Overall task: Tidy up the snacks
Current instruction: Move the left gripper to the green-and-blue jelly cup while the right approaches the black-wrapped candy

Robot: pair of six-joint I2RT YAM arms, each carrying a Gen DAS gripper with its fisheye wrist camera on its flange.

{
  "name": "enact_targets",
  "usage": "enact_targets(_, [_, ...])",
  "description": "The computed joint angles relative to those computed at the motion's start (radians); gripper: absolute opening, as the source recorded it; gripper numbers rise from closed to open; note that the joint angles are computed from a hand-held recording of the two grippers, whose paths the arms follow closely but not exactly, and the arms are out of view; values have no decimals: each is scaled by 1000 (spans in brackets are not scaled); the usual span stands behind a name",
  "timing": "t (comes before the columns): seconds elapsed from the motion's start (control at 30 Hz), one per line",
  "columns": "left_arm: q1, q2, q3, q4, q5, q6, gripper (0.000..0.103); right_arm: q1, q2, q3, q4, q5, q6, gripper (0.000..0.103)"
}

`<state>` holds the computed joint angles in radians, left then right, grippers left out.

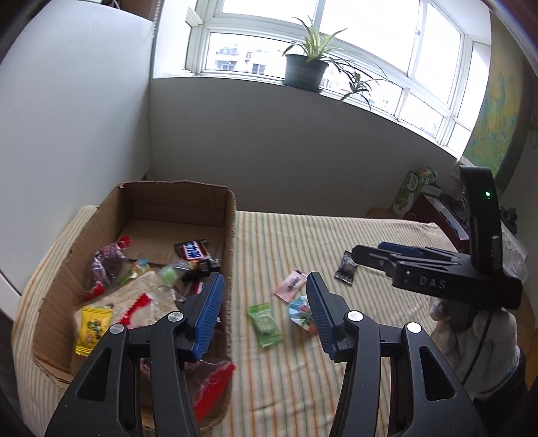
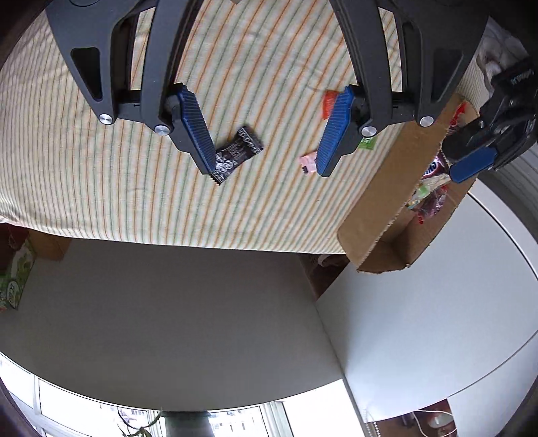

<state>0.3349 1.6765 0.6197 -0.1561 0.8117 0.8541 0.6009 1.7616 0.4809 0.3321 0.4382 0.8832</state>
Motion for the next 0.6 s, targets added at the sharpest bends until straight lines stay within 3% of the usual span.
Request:
enact_targets(0.33, [-170,-13,-185,201,-129,-42,50,-104,102,-17,100,-131,-7,65])
enact_targets(0.6, [-246,91,-162,291,-205,-134,50,-137,204,45,118,-151,-37,65])
